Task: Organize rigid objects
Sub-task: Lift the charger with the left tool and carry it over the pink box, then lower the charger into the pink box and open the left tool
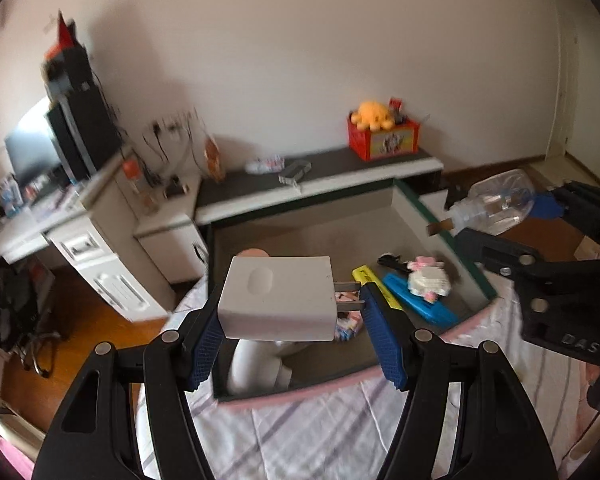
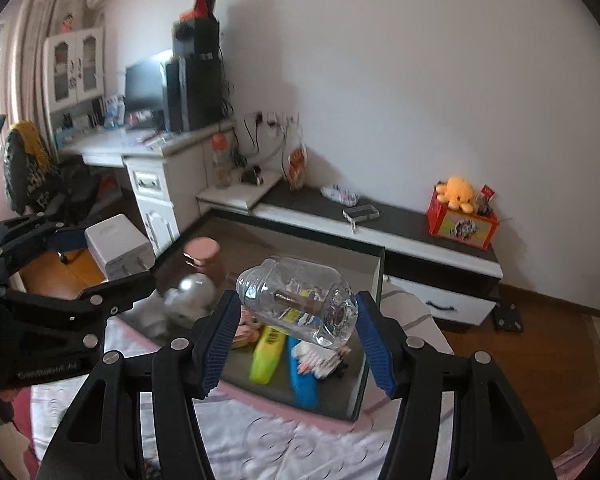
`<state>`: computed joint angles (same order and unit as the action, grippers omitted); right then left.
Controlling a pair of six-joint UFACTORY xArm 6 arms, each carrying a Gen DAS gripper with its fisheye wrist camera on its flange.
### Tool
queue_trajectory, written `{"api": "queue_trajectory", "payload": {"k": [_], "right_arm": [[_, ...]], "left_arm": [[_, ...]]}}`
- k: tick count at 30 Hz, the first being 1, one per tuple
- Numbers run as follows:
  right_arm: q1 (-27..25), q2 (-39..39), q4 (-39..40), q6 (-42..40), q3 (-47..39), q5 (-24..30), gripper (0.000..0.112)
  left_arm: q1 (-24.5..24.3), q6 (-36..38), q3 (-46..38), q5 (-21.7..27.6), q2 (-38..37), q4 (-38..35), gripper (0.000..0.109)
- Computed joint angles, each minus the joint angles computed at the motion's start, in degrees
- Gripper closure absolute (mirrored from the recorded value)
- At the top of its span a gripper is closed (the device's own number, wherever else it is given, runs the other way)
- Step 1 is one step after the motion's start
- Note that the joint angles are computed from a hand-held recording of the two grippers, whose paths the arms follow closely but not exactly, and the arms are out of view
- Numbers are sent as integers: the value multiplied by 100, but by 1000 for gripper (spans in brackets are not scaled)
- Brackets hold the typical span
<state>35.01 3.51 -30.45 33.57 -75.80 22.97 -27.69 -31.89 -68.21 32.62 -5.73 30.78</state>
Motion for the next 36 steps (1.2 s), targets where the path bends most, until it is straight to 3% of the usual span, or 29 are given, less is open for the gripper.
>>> {"api": "queue_trajectory", "payload": {"k": [9,17,22,24,27,36], "right_arm": [[-214,1577,1595,-1712,-1674,1006,52],[-310,2150,1855,-1991,-2271,1516,52],[-376,2058,1712,-1704,-2053,1364,51],[-390,2045,1685,-1603,-2043,1275,40],[-418,1860,1567,-1419,-1824,996,31],[-278,952,949,-814,-1050,645,26]], "left_arm": [[170,754,-1621,735,1769,-658,42],[106,780,-2271,1027,2434,-412,42],[79,789,-2279,992,2446,-341,40],[40,627,-2254,1008,2412,-114,38],[9,352,-2223,1156,2320,171,20],[-124,-424,-922,706,972,1006,7]]}}
